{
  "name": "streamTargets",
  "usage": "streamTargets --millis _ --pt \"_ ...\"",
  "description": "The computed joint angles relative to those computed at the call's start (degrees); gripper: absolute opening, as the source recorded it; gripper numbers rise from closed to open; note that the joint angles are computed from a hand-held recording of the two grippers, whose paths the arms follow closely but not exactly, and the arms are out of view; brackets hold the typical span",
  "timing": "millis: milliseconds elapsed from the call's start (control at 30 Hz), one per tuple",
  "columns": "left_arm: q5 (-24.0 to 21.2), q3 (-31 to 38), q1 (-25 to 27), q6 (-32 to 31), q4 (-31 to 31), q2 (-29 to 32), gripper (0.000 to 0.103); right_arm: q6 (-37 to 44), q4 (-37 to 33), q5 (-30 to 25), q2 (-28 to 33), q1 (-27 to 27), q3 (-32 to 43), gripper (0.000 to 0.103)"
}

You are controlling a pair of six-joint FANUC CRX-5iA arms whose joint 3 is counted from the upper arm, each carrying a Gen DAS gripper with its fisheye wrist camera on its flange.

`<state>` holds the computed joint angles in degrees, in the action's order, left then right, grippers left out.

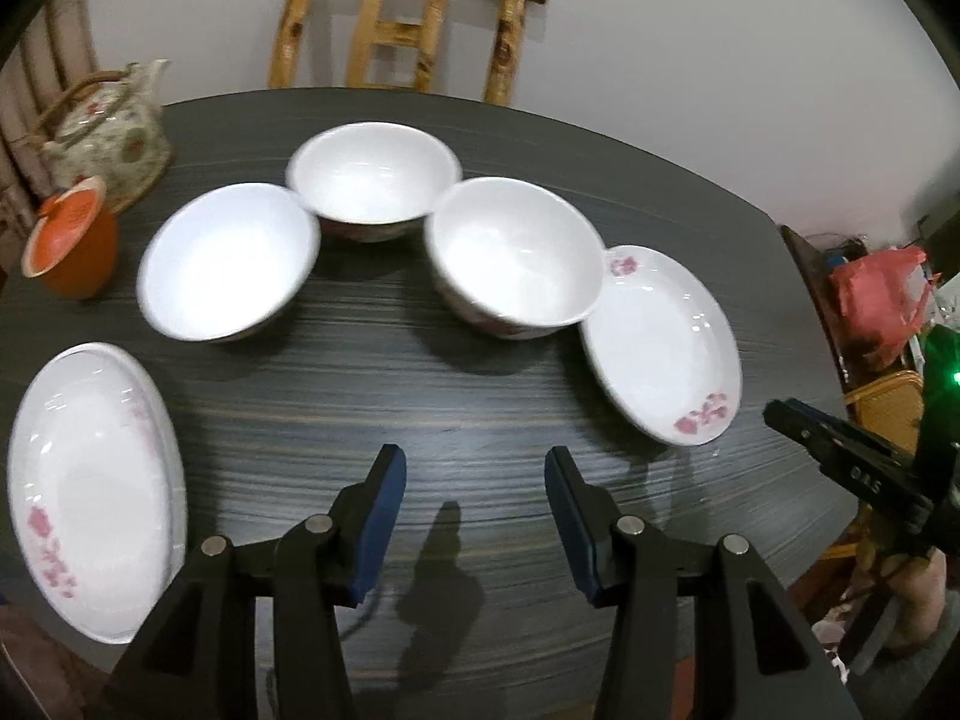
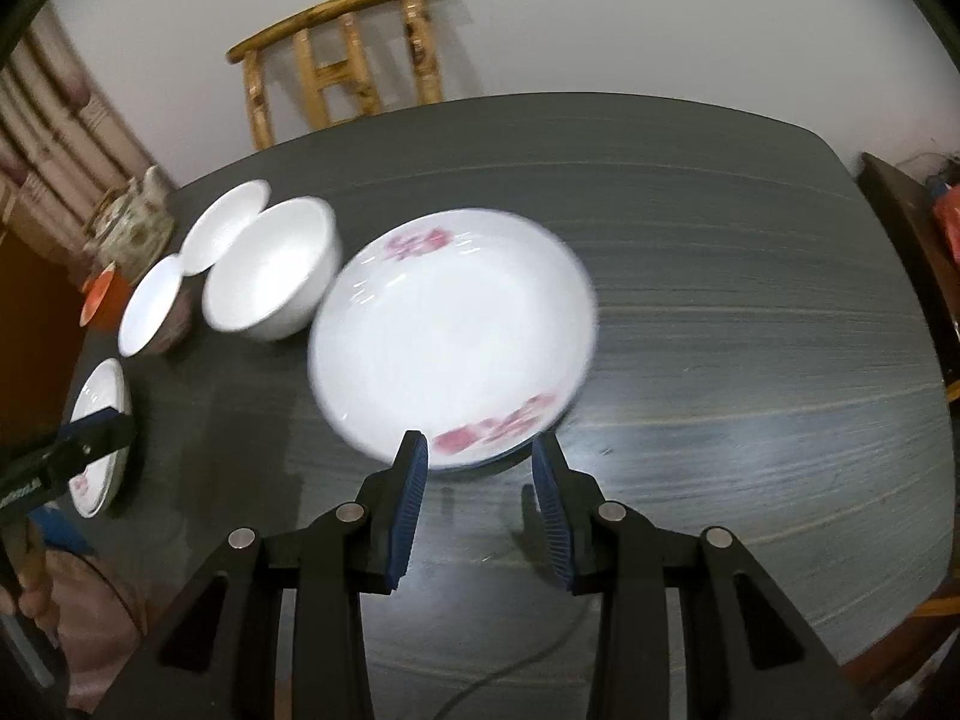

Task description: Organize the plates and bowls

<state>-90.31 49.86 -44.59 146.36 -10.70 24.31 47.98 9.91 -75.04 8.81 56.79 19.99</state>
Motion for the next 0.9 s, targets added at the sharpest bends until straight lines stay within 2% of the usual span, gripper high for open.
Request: streamTargets --millis 300,567,800,900 --pt "4.47 6.16 1.26 0.08 3.17 6.84 0.049 4.97 -4.37 2.34 3.37 -7.31 2.20 0.034" --pt "8.57 8.62 2.35 0.11 5.43 10.82 0.049 7.45 -10.21 4.26 5.68 -11.24 3.64 0.034" --pt "10.40 7.03 3.38 0.50 7.09 11.51 0.049 11.17 -13.50 4.51 8.45 -12.97 6.32 0.018" --pt "10.22 7.42 3.56 0.61 6.97 12.04 0.048 11.71 -14.16 4.59 9.31 -13.30 6.97 0.016"
